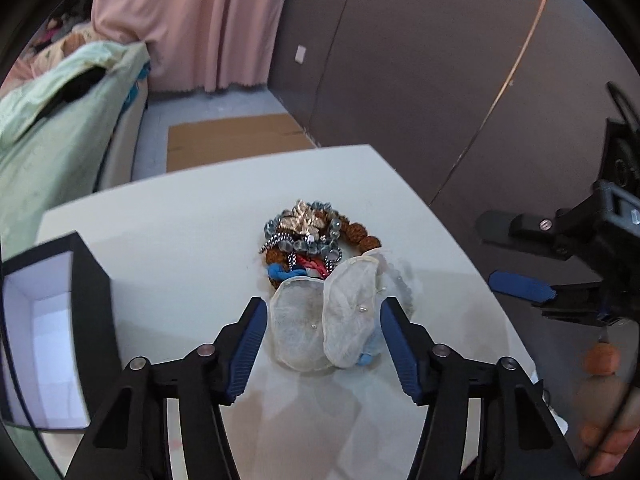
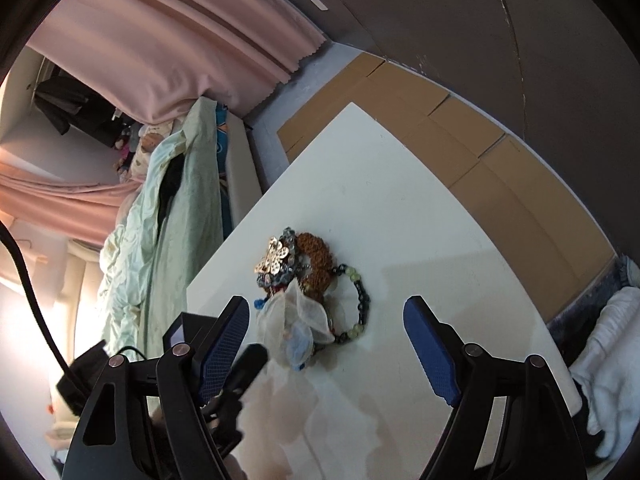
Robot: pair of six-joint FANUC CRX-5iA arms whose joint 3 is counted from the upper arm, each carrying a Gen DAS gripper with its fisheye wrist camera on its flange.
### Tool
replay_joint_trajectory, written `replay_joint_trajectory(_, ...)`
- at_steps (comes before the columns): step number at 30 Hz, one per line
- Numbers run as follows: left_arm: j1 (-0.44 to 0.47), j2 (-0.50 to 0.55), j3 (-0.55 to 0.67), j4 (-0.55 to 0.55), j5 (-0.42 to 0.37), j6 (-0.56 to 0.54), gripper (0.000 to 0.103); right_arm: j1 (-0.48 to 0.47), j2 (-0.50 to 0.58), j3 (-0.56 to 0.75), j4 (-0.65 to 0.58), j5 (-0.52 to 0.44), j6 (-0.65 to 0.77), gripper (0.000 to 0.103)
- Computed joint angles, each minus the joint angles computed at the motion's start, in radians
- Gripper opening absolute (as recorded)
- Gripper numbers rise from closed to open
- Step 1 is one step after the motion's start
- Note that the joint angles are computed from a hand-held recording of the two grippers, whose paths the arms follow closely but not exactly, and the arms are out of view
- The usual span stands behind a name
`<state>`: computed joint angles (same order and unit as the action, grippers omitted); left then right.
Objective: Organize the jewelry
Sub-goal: 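Move the left tool to the white sheer pouch and close on it, then lift the pouch with the left tool while the right tool grasps the blue cord bracelet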
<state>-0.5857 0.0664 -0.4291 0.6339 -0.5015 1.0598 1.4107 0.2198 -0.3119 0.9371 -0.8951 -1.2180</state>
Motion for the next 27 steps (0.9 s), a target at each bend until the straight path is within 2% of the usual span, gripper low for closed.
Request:
replay_joint_trajectory(3, 0.001, 0.023, 0.01, 0.041, -0.016, -0.031, 0.06, -0.011, 0.003, 0.007, -0.017, 0.01, 0.017, 0.081)
replay_joint_trajectory(5, -0.004, 0.034, 0.009, 0.072, -0.018, -0.06, 0.054, -0.017, 0.006, 0.017, -0.041, 0.01, 0.045, 0.081)
replay_joint_trajectory(7, 0.001, 0.065, 0.039, 0.056, -0.069, -0.03, 0.025, -0.018, 0.007, 0.025, -0.067, 0.004, 0.066, 0.081)
replay_joint_trajectory(9, 0.001, 0.07, 0.016, 0.144, -0.079, -0.081, 0.015, -0.014, 0.007, 0.029, -0.081, -0.008, 0.071, 0.081)
replay_joint_trajectory(11, -0.005, 0.047, 0.0, 0.138, -0.047, -0.07, 0.006, -0.01, 0.004, 0.026, -0.082, -0.018, 0.068, 0.081)
replay_joint_trajectory(15, -0.02, 0.007, -0.036, 0.174, 0.008, -0.113, 0.005, -0.009, 0.001, 0.022, -0.076, -0.017, 0.07, 0.081)
replay_joint_trajectory(27, -0.019, -0.081, -0.124, 0.359, 0.081, -0.233, 0.005, -0.013, 0.015, 0.022, -0.007, 0.0, 0.053, 0.081)
